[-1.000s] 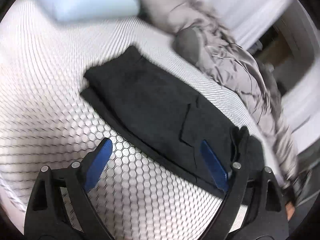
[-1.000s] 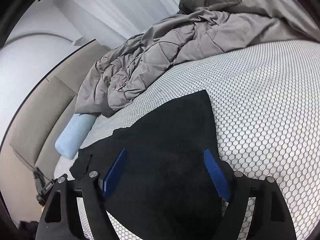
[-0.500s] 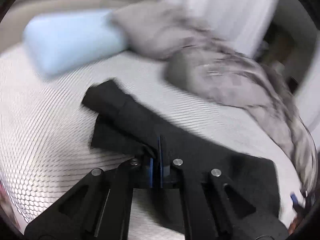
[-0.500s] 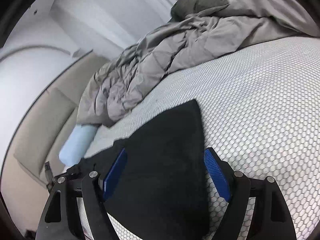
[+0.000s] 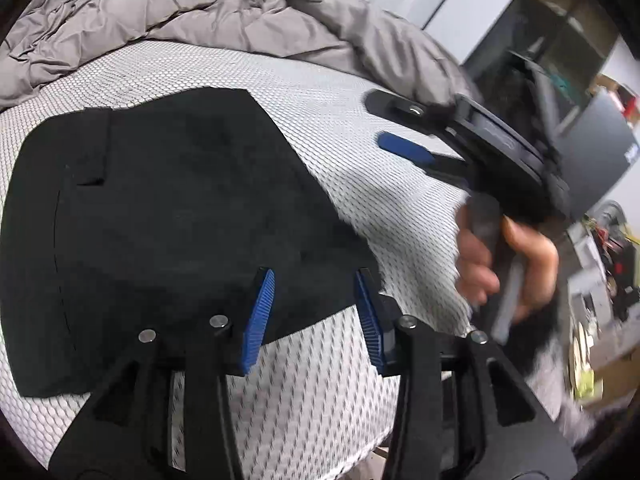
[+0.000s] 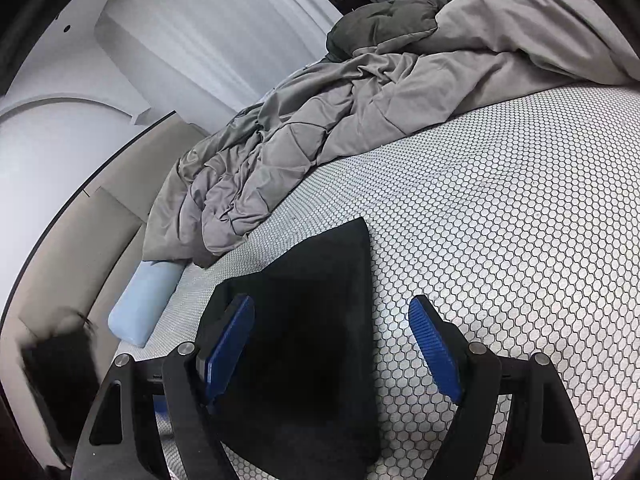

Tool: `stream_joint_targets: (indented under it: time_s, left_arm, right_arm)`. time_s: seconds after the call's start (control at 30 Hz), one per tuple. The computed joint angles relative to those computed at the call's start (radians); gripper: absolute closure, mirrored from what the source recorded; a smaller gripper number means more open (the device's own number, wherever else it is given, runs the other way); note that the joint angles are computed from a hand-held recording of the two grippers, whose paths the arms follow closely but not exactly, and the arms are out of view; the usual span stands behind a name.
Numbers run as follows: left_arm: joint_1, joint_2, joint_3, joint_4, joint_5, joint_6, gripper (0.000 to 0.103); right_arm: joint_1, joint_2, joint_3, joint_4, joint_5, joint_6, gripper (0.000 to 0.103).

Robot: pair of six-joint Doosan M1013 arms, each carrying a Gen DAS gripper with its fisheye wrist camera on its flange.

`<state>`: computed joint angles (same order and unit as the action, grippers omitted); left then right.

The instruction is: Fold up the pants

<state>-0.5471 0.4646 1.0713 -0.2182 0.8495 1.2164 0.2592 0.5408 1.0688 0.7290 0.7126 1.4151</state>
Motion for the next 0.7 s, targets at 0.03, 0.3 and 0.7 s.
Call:
stream_joint_targets:
  time_s: [0.03, 0.3, 0.7]
  left_arm:
    - [0.003, -0.031, 0.044, -0.008, -0.050, 0.021, 0.065]
    - [0.019, -0.121, 0.168, 0.532, -0.121, -0.413, 0.030]
    - [0.114, -0.114, 0.216, 0.502, -0.019, -0.577, 0.034]
  right_arm:
    - [0.001, 0.000, -0.001, -0.004, 0.004, -0.003, 0.022]
    - [-0.002, 0.057, -0.074, 0.107, 0.230, -0.117, 0.022]
    - [0.018, 0.129, -0.130, 0.097, 0.349, -0.080, 0.039]
